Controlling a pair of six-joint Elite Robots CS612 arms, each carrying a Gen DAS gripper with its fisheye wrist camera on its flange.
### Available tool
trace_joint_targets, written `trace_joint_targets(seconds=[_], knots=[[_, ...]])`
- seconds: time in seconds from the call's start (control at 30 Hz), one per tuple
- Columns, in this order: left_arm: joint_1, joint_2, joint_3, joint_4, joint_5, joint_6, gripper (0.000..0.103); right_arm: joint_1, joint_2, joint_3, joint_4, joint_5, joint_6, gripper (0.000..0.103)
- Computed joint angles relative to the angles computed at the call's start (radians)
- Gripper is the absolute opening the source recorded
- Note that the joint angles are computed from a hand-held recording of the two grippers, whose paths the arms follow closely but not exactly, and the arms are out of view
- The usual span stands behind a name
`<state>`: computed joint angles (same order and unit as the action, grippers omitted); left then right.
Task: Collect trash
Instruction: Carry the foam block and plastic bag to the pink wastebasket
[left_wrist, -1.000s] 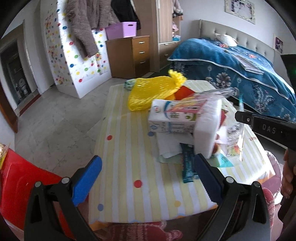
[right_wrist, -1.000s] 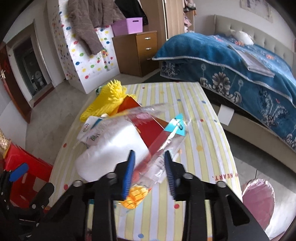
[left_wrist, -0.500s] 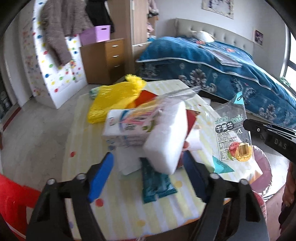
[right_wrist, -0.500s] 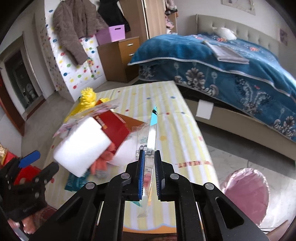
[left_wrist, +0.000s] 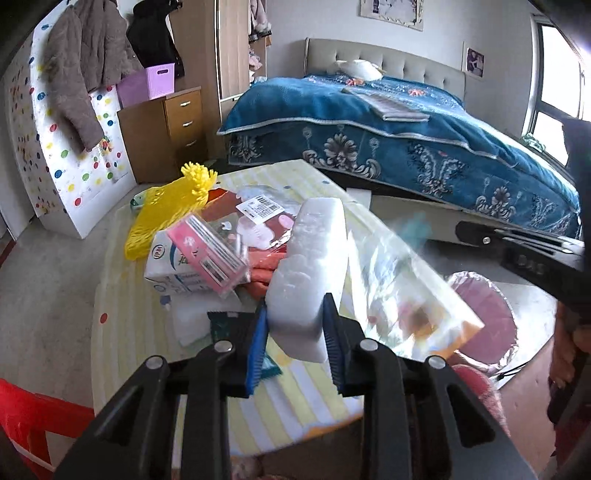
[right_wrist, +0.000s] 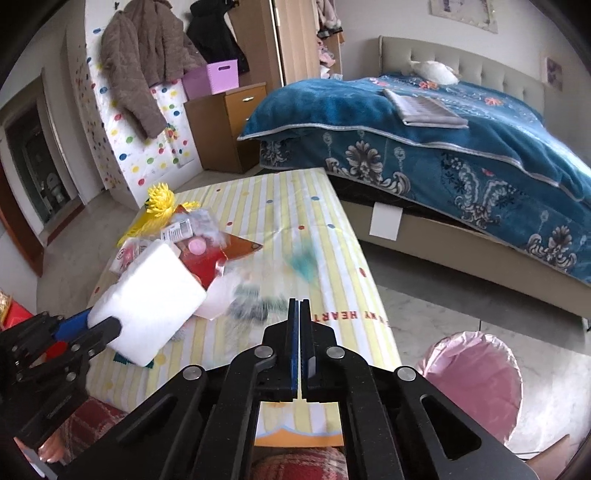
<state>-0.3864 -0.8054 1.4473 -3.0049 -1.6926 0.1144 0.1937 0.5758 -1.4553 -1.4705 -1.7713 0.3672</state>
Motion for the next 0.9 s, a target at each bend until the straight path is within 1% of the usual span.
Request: trace_joint_targets(seconds=[0.13, 0.17, 0.2, 0.23, 0.27, 0.3, 0.33, 0.37, 0.4, 0.57, 0.6, 0.67, 0.83, 0.9], knots=[[-0.011, -0.018, 0.035, -0.055, 0.005, 0.003, 0.027, -0.004, 0.014, -0.035, 0.024, 0.003, 0.020, 0.000], [-0.016, -0.021, 0.042, -0.062, 0.021, 0.011, 0.027, -0.006, 0.015, -0.040, 0.033, 0.014, 0.022, 0.000], [-0.019, -0.023, 0.046, -0.063, 0.031, 0.014, 0.027, -0.013, 0.018, -0.048, 0.054, 0.049, 0.027, 0.002], [-0.022, -0.025, 0.051, -0.064, 0.038, 0.014, 0.027, -0.016, 0.023, -0.055, 0.067, 0.068, 0.035, 0.004], [-0.024, -0.028, 0.056, -0.069, 0.045, 0.012, 0.027, -0.017, 0.026, -0.060, 0.076, 0.075, 0.036, 0.008], [-0.025, -0.030, 0.061, -0.074, 0.054, 0.013, 0.027, -0.017, 0.029, -0.064, 0.086, 0.083, 0.032, 0.024], [-0.026, -0.031, 0.066, -0.079, 0.064, 0.015, 0.028, -0.016, 0.034, -0.068, 0.093, 0.089, 0.026, 0.033], [-0.026, -0.032, 0.070, -0.081, 0.074, 0.017, 0.028, -0.016, 0.040, -0.071, 0.100, 0.105, 0.017, 0.046], [-0.025, -0.034, 0.073, -0.081, 0.074, 0.018, 0.028, -0.017, 0.044, -0.070, 0.110, 0.124, 0.010, 0.047], [-0.018, -0.029, 0.077, -0.049, 0.078, 0.005, 0.028, -0.016, 0.054, -0.053, 0.148, 0.173, 0.003, 0.047], [-0.017, -0.028, 0.077, -0.045, 0.076, 0.003, 0.028, -0.016, 0.055, -0.048, 0.159, 0.178, 0.002, 0.045], [-0.016, -0.028, 0.079, -0.043, 0.079, 0.003, 0.028, -0.016, 0.058, -0.046, 0.175, 0.193, 0.009, 0.044], [-0.014, -0.027, 0.083, -0.045, 0.078, 0.003, 0.028, -0.018, 0.068, -0.055, 0.177, 0.219, 0.022, 0.035], [-0.014, -0.027, 0.084, -0.046, 0.077, 0.003, 0.028, -0.021, 0.067, -0.057, 0.180, 0.240, 0.032, 0.025]])
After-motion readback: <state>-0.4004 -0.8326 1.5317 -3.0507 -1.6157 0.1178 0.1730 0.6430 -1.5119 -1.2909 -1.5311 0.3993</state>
